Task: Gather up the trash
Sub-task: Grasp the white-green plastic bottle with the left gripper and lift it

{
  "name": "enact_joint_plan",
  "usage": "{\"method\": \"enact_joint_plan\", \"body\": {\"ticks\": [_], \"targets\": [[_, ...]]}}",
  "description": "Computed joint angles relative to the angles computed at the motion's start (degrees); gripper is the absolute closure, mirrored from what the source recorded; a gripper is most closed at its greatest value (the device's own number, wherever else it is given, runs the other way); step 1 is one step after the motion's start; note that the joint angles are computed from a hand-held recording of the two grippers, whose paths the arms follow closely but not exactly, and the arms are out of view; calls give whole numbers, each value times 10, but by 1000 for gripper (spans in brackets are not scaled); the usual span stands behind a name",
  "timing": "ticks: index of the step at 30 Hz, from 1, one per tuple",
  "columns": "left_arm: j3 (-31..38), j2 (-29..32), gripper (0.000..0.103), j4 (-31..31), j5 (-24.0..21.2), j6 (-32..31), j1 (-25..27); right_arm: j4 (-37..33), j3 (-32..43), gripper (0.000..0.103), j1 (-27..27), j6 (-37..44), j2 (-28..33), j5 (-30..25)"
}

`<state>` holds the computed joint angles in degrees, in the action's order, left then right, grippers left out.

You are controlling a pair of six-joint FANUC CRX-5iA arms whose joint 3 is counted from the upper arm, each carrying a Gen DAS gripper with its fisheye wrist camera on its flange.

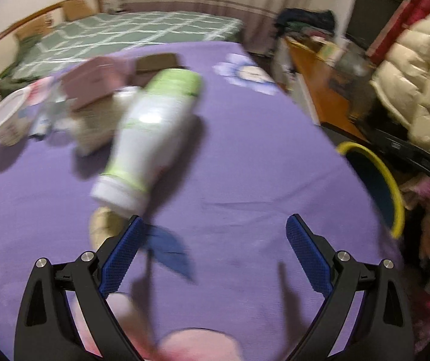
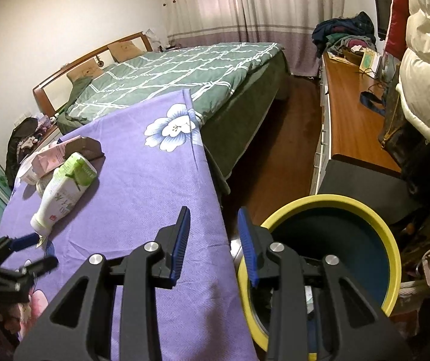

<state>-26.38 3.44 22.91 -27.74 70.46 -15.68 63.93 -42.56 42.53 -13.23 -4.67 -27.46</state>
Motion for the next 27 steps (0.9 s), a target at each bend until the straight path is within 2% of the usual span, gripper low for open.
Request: {"method": "enact_joint_plan", "body": {"ticks": [2,5,9,13,16,21,24,27], "targets": [[1,-7,10,1,4,0,-3,4,-3,71,0,-5,-3,0],[31,-12,11,-84,-2,81,0,10,-6,71,-1,-9,-7,1],[81,12,12,-135,-28,117,10,12,-8,71,-4,-11,-8,5],[122,54,22,-112,-51,81,28,16,-10,71,-5,-14,-8,9],[167,92,23,-129,-81,85,30,9,-6,71,-4,-7,-5,9],[207,130,34,-125,-109,68,27,6,-3,70,-5,-5,-3,10],[223,148,35,-113,-119,55,26,1,0,70,-6,-3,2,13],[248,167,35,-126,-132,61,22,-5,2,70,-7,1,5,17]]}}
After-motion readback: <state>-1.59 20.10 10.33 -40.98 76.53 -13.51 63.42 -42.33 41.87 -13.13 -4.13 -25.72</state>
